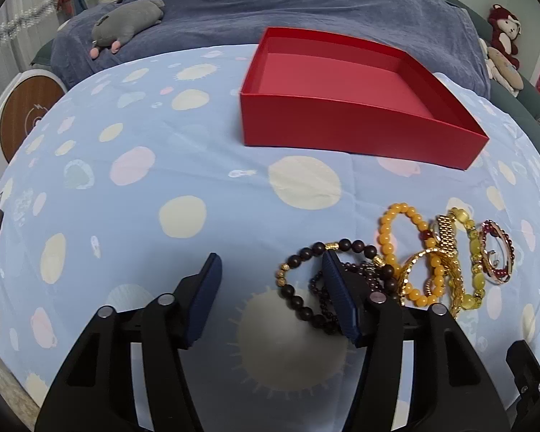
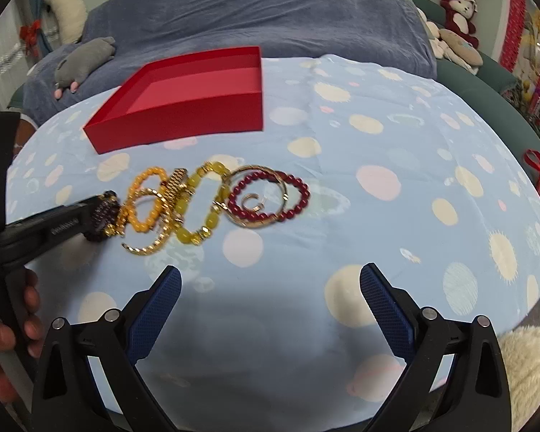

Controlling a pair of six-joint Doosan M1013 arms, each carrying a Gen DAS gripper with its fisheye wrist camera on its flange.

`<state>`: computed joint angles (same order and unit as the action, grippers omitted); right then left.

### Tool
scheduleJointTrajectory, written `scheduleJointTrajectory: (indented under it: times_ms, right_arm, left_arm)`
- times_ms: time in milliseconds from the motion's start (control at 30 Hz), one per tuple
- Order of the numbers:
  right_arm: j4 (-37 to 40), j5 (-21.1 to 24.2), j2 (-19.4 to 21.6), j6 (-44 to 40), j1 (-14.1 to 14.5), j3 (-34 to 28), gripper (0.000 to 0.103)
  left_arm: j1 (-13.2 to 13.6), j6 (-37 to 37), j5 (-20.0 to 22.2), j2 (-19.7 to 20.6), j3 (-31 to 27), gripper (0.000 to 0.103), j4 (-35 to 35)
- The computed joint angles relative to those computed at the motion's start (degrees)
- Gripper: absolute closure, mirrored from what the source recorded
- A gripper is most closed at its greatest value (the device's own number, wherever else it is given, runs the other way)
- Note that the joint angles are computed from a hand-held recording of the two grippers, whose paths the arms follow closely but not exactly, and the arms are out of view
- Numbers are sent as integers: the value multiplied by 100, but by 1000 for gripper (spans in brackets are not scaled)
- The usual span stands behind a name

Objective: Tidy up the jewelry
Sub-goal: 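Grasp the black bead bracelet with the left tool while the right tool grasps the gold chain bracelet, then lift both held bracelets and carry them over the red box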

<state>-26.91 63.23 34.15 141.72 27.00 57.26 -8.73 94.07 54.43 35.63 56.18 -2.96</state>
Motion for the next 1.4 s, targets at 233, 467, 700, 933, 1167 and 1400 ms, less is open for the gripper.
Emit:
scheduleJointTrajectory:
  times_ms: [233,467,700,933,1167,1400]
  right_arm:
    - [551,-144,206,-673,-68,-354,26]
    - [1026,-193,451,-1270,-86,-755,42]
    - [1342,-108,685,-1618,-91,-1125,62]
    - [1408,95,913,-1804,-121,-1463,82]
    - [1432,-30,812,-1815,-137,-1300,99]
    - [1375,-204,501,-1416,-170,-823,99]
  left_arm:
    - [-19,363,74,-13,-15,91,-338]
    - [87,265,64,-91,70,103,-639]
    - [185,203,12,-179,144,103,-841]
    - [244,318,155,-135,75,101,-1137]
    - [209,643,-35,-261,248,65,-1404]
    - [91,951,-34,-385,466,59,-1396]
